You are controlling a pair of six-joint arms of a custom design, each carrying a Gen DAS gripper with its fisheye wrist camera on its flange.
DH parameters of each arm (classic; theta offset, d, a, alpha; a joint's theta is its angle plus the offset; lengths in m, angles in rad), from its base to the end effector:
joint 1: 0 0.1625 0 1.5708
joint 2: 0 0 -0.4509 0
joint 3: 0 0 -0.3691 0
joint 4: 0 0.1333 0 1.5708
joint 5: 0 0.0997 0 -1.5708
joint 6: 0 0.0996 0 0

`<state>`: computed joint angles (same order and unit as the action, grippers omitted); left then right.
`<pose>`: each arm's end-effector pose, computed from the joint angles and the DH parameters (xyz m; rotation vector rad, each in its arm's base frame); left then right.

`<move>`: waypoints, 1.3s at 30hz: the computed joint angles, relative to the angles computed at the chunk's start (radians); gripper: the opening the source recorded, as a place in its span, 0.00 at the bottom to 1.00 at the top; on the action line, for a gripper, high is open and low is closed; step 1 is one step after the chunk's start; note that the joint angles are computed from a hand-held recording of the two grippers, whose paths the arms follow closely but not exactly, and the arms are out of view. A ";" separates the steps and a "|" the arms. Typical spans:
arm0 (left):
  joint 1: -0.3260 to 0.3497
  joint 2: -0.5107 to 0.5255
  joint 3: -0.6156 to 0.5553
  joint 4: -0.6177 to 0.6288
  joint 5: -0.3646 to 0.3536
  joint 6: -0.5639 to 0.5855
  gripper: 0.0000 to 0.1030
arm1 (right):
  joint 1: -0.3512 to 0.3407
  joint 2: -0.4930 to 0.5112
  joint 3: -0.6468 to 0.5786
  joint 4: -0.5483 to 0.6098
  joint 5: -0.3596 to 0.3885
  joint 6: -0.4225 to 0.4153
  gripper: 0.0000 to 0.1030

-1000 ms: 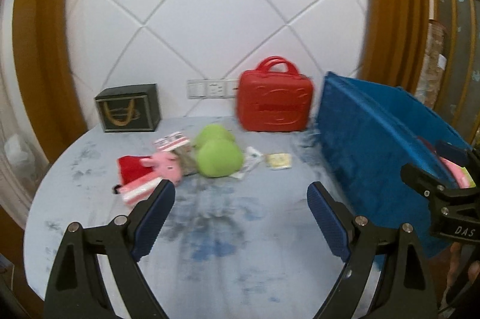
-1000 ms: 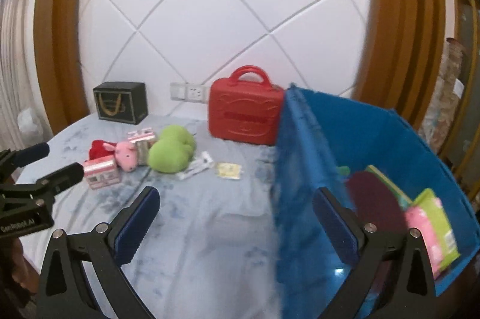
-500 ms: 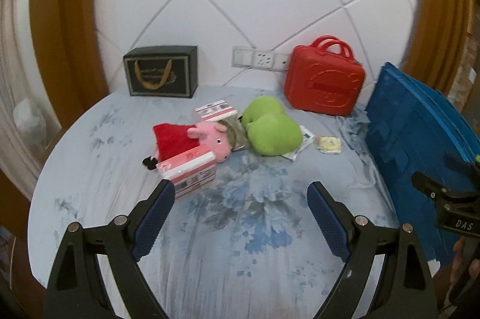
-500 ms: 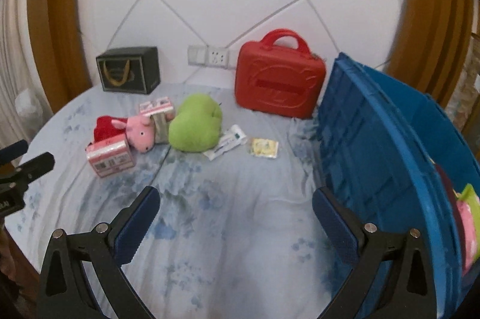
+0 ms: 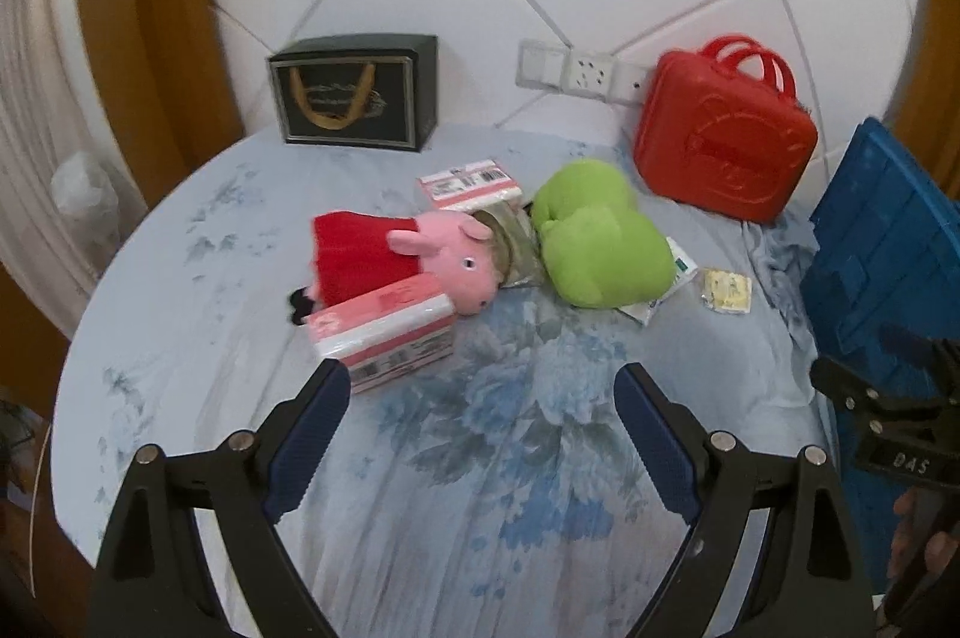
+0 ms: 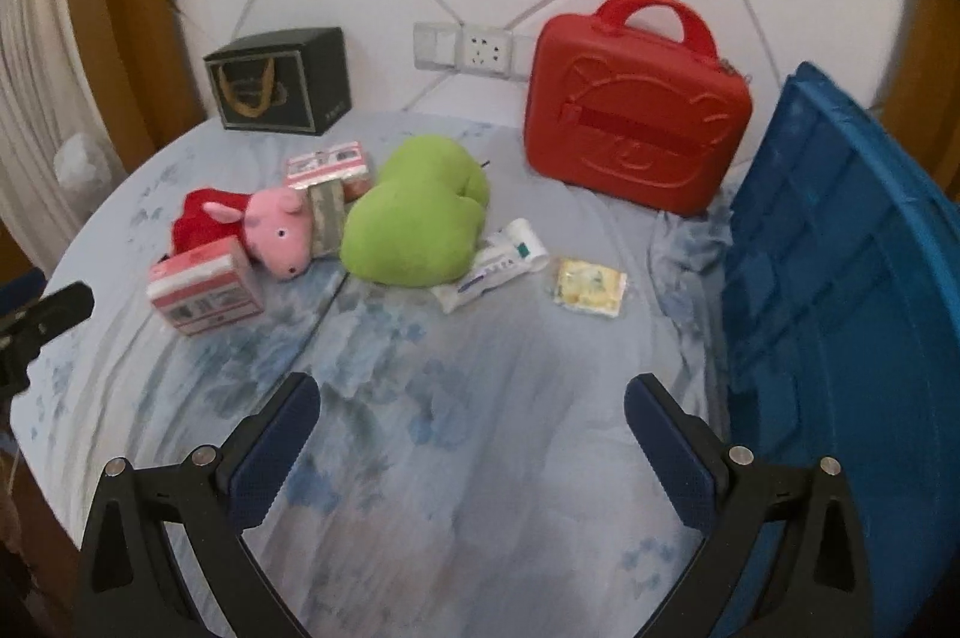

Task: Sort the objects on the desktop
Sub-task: 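Move both grippers toward the green plush and the small packets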

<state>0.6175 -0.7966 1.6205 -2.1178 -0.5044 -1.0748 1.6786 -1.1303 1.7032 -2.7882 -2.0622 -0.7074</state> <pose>-0.4013 -0.5554 0.1405 0.0468 2.1985 -0.9368 0.1541 -0.6219 0.3600 0.7761 -2.3104 0.5949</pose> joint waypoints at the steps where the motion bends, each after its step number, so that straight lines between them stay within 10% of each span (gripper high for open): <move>1: 0.011 0.015 -0.015 -0.026 -0.006 0.033 0.88 | -0.004 0.015 -0.021 0.015 0.003 0.007 1.00; 19: 0.260 0.405 -0.547 -0.234 -0.196 0.623 0.88 | -0.055 0.443 -0.572 0.121 -0.094 0.075 1.00; 26: 0.304 0.499 -0.684 -0.225 -0.246 0.706 0.90 | -0.083 0.549 -0.723 0.211 -0.095 0.090 0.75; 39: 0.286 0.349 -0.480 -0.041 -0.054 0.415 0.90 | -0.063 0.516 -0.620 0.346 0.039 0.071 0.56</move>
